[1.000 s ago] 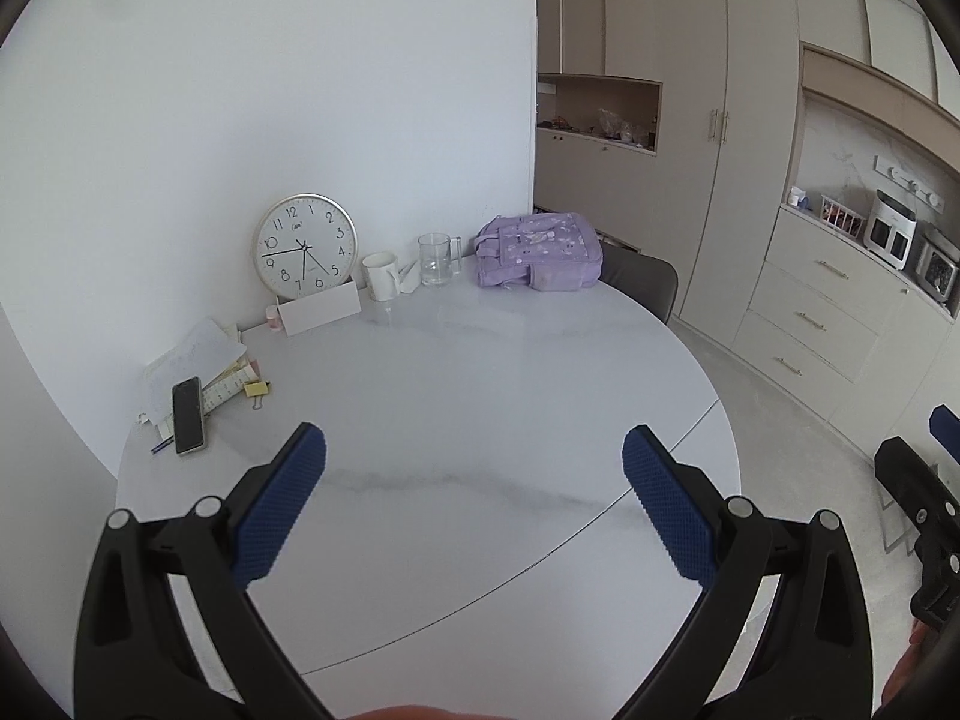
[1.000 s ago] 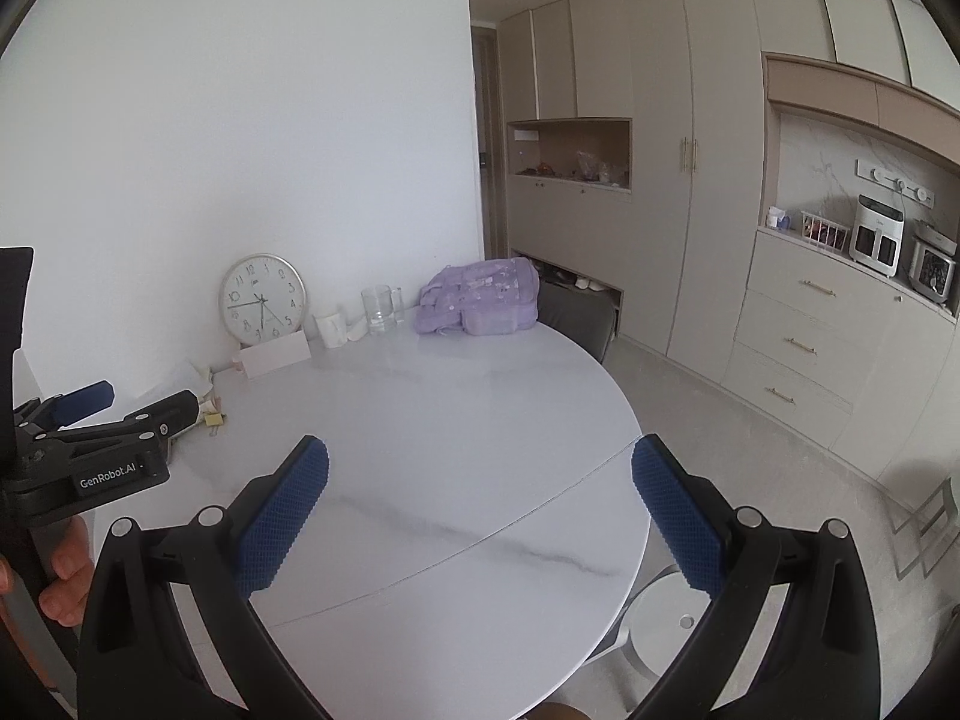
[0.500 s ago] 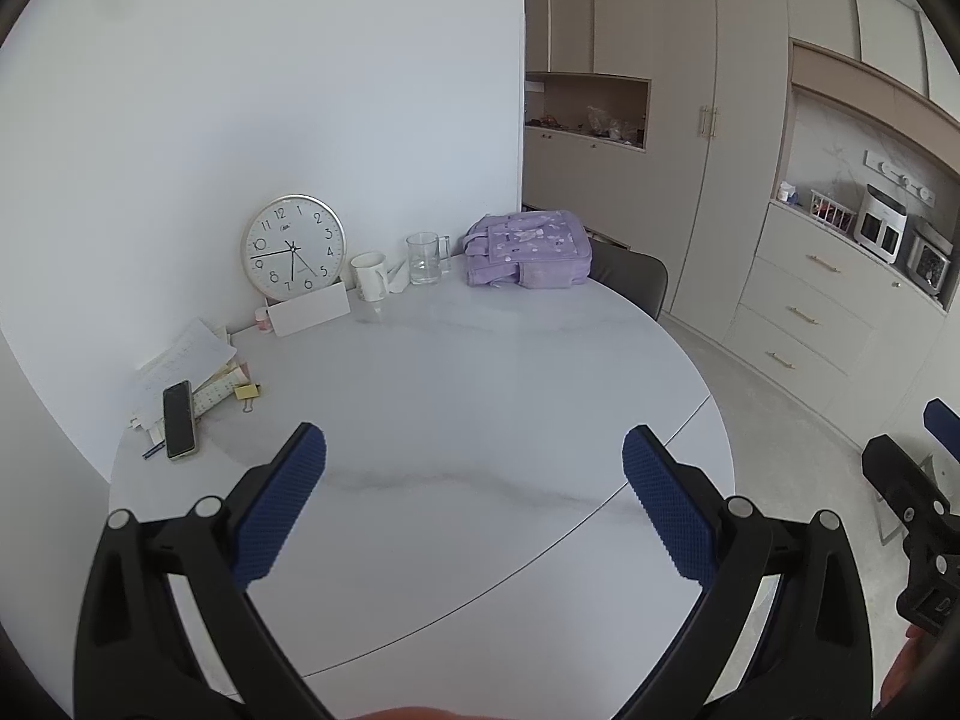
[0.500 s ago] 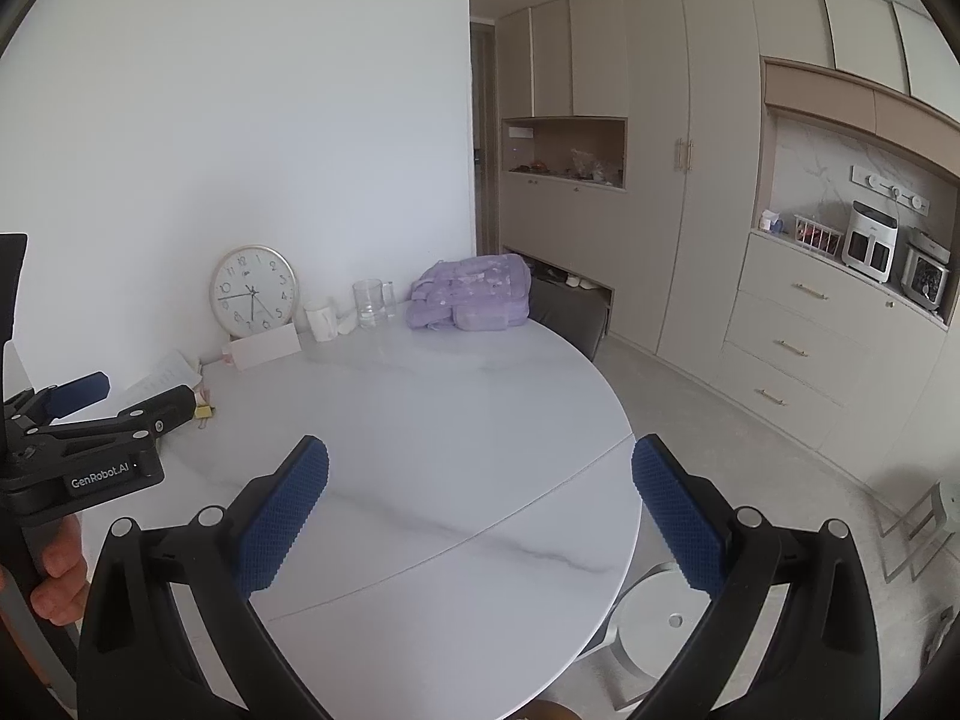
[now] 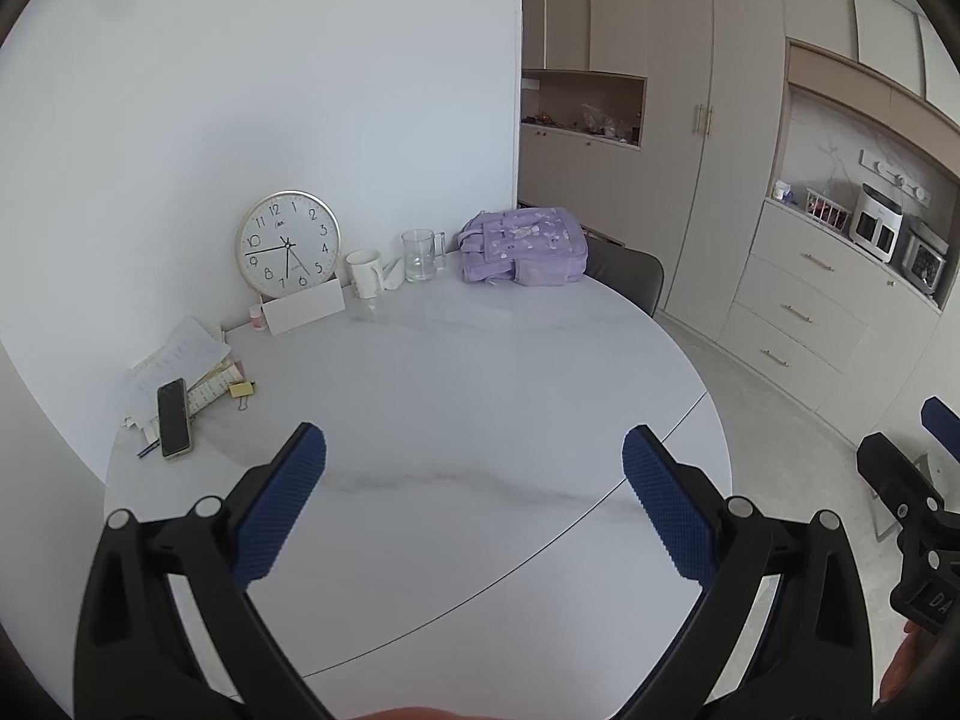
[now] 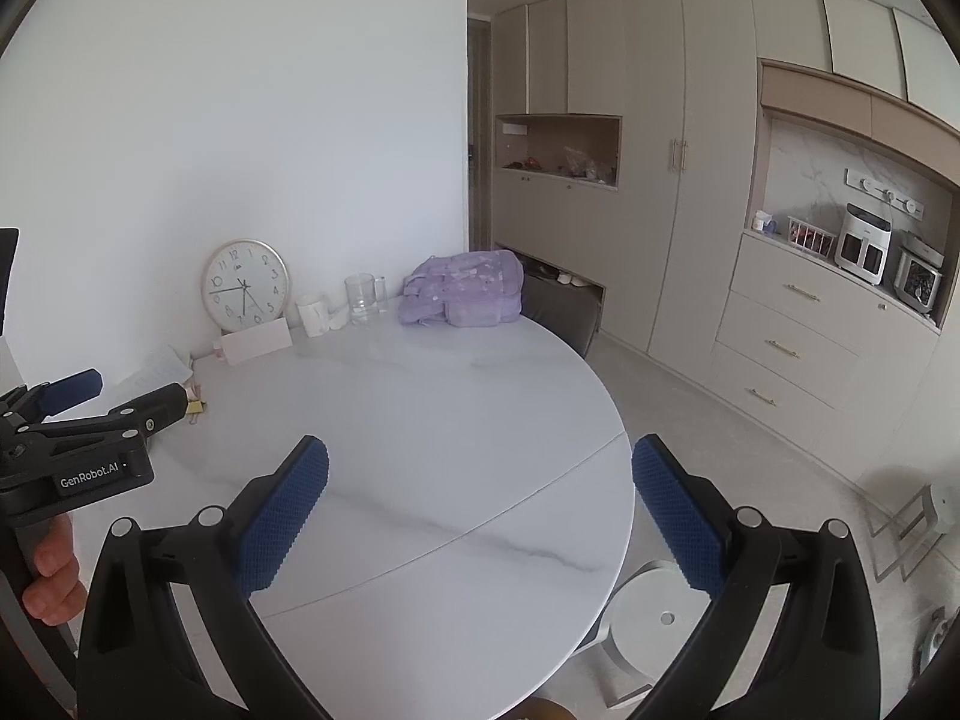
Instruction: Collect trash
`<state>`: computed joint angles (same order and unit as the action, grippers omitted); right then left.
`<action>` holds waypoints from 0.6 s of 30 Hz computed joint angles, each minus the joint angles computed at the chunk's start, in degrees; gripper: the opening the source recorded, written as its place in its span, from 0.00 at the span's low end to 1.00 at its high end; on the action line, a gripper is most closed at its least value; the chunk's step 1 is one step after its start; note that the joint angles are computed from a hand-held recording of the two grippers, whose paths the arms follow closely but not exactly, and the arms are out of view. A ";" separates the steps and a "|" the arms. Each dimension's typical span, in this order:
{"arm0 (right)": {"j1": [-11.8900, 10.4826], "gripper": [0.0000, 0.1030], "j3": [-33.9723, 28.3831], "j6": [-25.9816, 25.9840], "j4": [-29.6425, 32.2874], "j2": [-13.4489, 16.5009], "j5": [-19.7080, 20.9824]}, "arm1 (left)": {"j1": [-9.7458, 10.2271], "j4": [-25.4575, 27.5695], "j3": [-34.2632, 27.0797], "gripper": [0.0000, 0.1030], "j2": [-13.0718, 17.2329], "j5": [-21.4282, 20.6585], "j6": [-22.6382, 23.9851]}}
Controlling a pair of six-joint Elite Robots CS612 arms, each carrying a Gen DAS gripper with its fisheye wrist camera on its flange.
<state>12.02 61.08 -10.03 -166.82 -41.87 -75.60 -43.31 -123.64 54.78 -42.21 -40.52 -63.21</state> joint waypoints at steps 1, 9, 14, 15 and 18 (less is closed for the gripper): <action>0.06 0.98 -0.05 0.02 0.08 0.03 -0.07 | 0.03 -0.10 0.05 0.92 0.00 -0.09 0.14; 0.40 0.98 -0.35 -0.45 0.83 0.22 -0.75 | 0.43 -1.36 0.78 0.92 -0.25 -1.30 0.74; 0.61 0.98 -0.65 -0.78 1.27 0.37 -1.19 | 0.65 -1.83 0.98 0.92 -0.33 -2.11 0.92; 0.61 0.98 -0.66 -0.82 1.35 0.38 -1.11 | 0.69 -1.88 1.04 0.92 -0.34 -2.22 0.87; 0.71 0.98 -0.79 -1.39 1.75 0.41 -1.35 | 0.81 -2.06 1.24 0.92 -0.41 -2.54 0.63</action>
